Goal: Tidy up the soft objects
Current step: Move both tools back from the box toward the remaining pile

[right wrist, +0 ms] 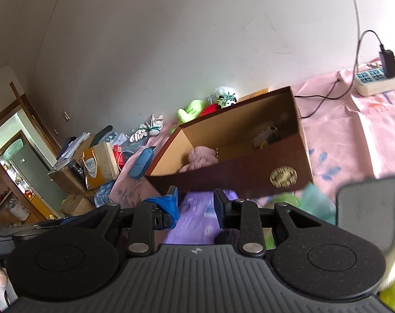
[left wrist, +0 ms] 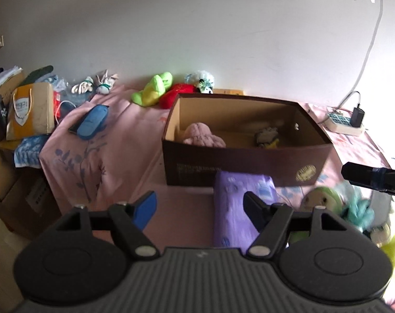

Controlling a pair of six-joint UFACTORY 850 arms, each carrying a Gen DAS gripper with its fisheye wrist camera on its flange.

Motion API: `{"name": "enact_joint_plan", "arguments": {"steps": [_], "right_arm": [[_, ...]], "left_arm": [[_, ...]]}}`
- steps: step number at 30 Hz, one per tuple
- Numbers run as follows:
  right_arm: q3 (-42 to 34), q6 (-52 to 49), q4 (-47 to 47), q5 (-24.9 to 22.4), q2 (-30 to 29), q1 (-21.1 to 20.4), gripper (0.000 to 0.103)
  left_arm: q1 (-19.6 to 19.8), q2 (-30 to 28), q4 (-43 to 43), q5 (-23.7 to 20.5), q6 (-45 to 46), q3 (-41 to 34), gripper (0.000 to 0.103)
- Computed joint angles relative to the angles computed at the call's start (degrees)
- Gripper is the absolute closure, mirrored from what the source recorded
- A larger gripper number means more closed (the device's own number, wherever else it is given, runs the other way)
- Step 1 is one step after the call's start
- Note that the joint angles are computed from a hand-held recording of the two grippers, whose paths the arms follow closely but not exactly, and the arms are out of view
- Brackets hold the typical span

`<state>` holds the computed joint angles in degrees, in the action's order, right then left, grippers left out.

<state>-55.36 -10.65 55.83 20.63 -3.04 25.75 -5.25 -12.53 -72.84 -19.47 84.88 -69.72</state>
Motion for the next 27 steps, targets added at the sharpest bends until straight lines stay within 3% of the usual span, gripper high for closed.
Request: {"name": "enact_joint_plan", "arguments": {"steps": [8, 13, 27], "right_arm": [[3.75, -9.22, 12.9, 2.64, 2.85, 4.1, 0.089], [4.22, -16.87, 20.35, 4.19, 3.04, 5.79, 0.089], [5.02, -6.42, 19.48, 2.89, 0.5, 4.08, 0.086]], "left_arm": [[1.82, 5.01, -7.21, -4.03, 13.46, 9.0, 0.029], [2.18, 5.11, -6.66, -6.0, 15.52, 11.39, 0.029], [-0.19, 1.74, -4.73, -2.05, 16.96, 13.47, 0.026]]}}
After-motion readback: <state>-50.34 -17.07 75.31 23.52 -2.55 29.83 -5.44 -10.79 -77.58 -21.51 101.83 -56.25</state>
